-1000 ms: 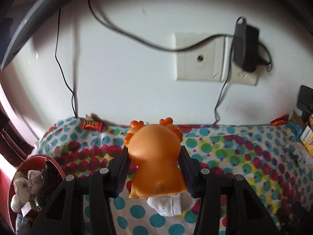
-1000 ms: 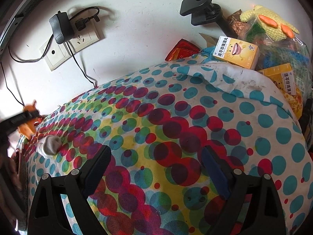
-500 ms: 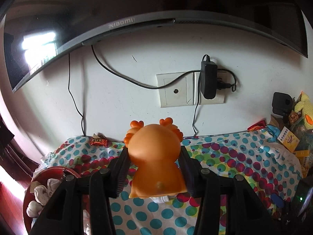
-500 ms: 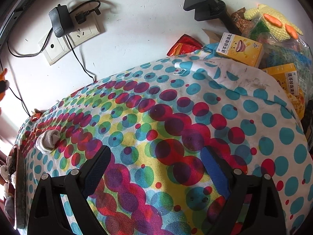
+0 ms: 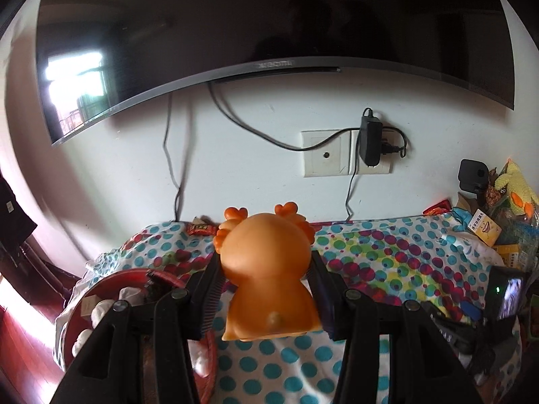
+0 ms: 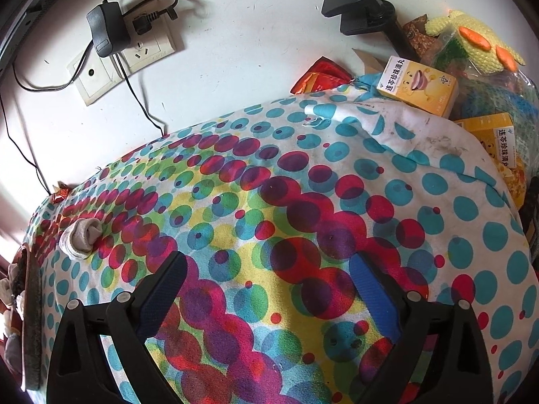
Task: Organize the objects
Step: 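Carry the orange toy with the left gripper into the tray and release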
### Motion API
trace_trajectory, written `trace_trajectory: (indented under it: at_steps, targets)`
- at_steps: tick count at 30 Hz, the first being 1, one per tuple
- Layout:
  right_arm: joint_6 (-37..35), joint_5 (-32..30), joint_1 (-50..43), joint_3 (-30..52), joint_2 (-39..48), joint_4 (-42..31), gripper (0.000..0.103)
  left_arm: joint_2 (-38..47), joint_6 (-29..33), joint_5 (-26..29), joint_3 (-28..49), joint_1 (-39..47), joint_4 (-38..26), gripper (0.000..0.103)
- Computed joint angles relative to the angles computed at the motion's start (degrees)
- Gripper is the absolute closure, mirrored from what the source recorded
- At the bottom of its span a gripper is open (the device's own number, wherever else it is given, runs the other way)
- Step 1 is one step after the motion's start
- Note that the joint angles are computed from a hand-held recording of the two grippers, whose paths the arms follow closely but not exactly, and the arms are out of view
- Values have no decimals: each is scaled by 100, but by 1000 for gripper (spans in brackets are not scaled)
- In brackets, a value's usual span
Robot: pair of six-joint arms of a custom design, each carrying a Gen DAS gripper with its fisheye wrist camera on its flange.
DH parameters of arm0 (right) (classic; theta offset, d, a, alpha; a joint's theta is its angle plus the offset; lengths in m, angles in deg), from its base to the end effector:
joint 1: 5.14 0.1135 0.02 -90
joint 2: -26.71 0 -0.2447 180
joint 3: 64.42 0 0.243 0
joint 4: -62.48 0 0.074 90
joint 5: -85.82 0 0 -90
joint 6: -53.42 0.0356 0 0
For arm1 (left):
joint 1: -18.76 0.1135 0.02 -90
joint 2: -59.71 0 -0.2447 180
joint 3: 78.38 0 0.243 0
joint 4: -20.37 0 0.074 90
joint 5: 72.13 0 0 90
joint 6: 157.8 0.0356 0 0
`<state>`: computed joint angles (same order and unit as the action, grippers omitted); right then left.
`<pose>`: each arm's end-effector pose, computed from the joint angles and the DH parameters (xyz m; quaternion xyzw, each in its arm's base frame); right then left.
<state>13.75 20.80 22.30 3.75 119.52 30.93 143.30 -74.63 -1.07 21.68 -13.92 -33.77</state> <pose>0.2838 0.1304 0.1683 0.2470 0.9031 0.0172 0.3509 0.2680 -0.1582 0.3598 0.1273 0.8791 -0.0080 0.4593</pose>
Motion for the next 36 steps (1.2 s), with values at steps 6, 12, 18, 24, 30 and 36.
trace_trajectory:
  at_steps: [6,12,18,24,30,36]
  targets:
    - [-53,-52,8,18,26,44,4,-1115,307,739,-674,1111,-402,54]
    - [-80,-82,-19,2,10,68,4,-1849,1095,1666,-1056,2649,-770,54]
    - [-93,-106,-28,4,-11,81,3,-2257,1880,2627,-1640,4152,-948,54]
    - [-107,-128,-26,-11,-34,102,3,-2391,2264,2959,-2638,4863,-689,54]
    - [-109,-129,-25,-11,-32,100,2,-2367,2287,2882,-3358,4897,-214,54]
    - [-119,-140,-37,-13,-34,111,2,-2244,2191,2770,-3723,4748,141,54]
